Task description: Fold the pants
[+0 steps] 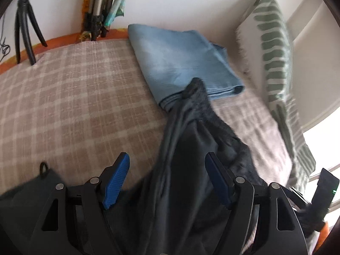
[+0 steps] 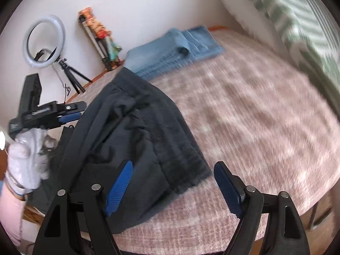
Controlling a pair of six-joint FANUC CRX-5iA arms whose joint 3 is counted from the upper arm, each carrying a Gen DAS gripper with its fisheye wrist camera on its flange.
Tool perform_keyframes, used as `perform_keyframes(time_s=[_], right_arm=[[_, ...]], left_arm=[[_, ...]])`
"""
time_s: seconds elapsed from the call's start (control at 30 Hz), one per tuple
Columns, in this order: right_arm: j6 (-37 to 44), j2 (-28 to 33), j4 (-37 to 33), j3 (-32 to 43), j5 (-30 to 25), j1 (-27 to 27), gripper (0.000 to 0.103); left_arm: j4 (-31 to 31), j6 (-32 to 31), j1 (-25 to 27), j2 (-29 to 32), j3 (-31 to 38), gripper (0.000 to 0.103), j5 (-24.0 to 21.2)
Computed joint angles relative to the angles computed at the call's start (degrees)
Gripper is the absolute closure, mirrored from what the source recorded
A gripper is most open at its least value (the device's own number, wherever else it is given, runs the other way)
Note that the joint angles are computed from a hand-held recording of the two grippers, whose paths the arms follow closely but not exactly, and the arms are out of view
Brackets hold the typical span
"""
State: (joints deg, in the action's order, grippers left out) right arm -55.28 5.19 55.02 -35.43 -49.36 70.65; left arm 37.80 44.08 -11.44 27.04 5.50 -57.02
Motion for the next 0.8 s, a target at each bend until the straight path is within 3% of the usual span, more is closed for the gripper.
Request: perform_keyframes(time_s=[0.17, 0.2, 0.3, 0.33, 0.43, 0.63, 0.8], right_arm=[[-9.6, -3.0, 7.0, -5.0, 3.3, -1.4, 0.022], [-11.3, -3.2, 8.4, -5.5, 4.0, -1.9, 0.022], [-12.2, -3.1, 8.5, -5.5, 3.3, -1.5, 0.022], [-11.2, -3.0, 7.6, -5.1, 2.5, -1.1, 0.023], [-10.9, -3.1, 6.7, -4.8, 0.6, 0.1, 0.023], [-15.9, -5.0, 8.1, -7.2, -0.6, 0.9, 0.023], [-17.8, -5.5, 8.9, -7.9, -0.3, 0.8, 0.024]], left_arm=[[-3.3, 5.8, -1.3, 3.7, 4.1, 0.033, 0.4], [-3.1, 6.2, -1.3, 4.0, 4.2, 0.042, 0.9], [-2.7, 7.9, -1.6, 5.4, 5.4, 0.091, -0.1], [-1.8, 7.1, -1.6, 5.5, 5.1, 0.096, -0.3], [-0.4, 3.1, -2.5, 3.3, 2.3, 0.100, 2.6], [7.3, -9.7, -3.1, -3.1, -4.8, 0.101, 1.4], [8.8, -18.6, -3.0, -8.8, -10.6, 0.101, -3.7]])
